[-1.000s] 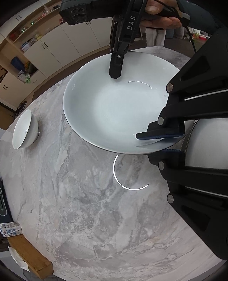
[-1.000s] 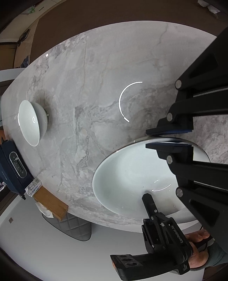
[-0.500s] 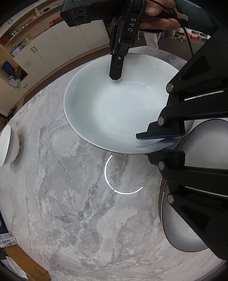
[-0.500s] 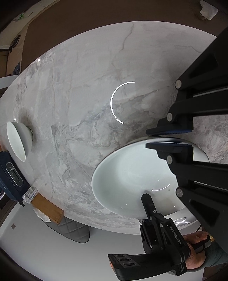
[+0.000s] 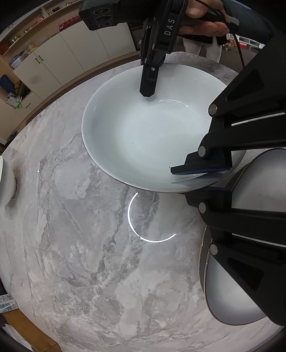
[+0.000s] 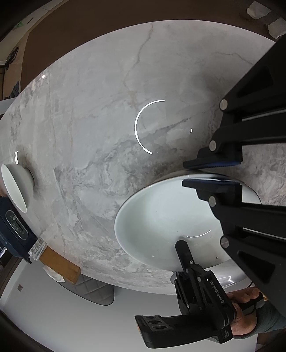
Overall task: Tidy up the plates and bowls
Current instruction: 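Lower the large bowl beside the plates and open both tools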
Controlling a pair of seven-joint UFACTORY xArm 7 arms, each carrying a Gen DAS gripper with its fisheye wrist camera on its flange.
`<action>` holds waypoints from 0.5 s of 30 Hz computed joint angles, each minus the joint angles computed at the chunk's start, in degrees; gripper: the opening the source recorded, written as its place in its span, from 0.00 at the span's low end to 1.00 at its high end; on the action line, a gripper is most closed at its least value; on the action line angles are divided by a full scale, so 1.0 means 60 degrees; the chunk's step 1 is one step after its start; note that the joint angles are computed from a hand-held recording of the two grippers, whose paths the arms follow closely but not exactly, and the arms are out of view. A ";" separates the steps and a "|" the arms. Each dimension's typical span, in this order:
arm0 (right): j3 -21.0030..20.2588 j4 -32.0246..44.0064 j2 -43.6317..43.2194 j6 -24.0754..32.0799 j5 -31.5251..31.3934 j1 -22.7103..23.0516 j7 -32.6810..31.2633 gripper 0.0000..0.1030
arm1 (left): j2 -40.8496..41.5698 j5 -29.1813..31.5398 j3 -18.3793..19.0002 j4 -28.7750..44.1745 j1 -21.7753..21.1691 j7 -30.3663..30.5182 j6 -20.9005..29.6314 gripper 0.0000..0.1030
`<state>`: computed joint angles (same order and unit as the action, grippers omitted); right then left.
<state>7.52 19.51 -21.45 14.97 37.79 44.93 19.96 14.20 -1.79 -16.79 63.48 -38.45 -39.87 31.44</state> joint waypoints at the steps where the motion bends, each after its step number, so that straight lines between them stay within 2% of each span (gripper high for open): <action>1: -0.0050 -0.0025 -0.0009 -0.0032 0.0074 0.0055 -0.0056 0.11 | 0.0048 0.0000 0.0008 0.0036 -0.0001 -0.0012 -0.0012 0.08; 11: -0.0148 -0.0155 -0.0129 -0.0327 0.0306 0.0297 -0.0202 0.19 | -0.0093 0.0428 0.0096 0.0051 -0.0130 -0.0450 0.0107 0.11; 12: -0.0254 -0.0180 -0.0190 -0.0362 0.0426 0.0415 -0.0302 0.25 | -0.0142 0.0300 0.0038 0.0011 -0.0076 -0.0348 0.0082 0.12; 13: -0.0285 -0.0193 -0.0241 -0.0357 0.0463 0.0446 -0.0311 0.42 | -0.0225 0.0114 -0.0029 -0.0064 -0.0005 -0.0200 0.0017 0.19; 14: -0.0223 -0.0223 -0.0328 -0.0339 0.0383 0.0375 -0.0223 0.50 | -0.0290 -0.0009 -0.0069 -0.0110 0.0029 -0.0116 -0.0040 0.36; 15: -0.0100 -0.0254 -0.0443 -0.0290 0.0198 0.0249 -0.0071 0.60 | -0.0376 -0.0101 -0.0098 -0.0163 0.0051 -0.0045 -0.0117 0.47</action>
<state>6.92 17.99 -24.11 13.23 38.98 46.43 19.53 11.94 -2.39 -17.37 62.50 -38.15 -40.14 30.74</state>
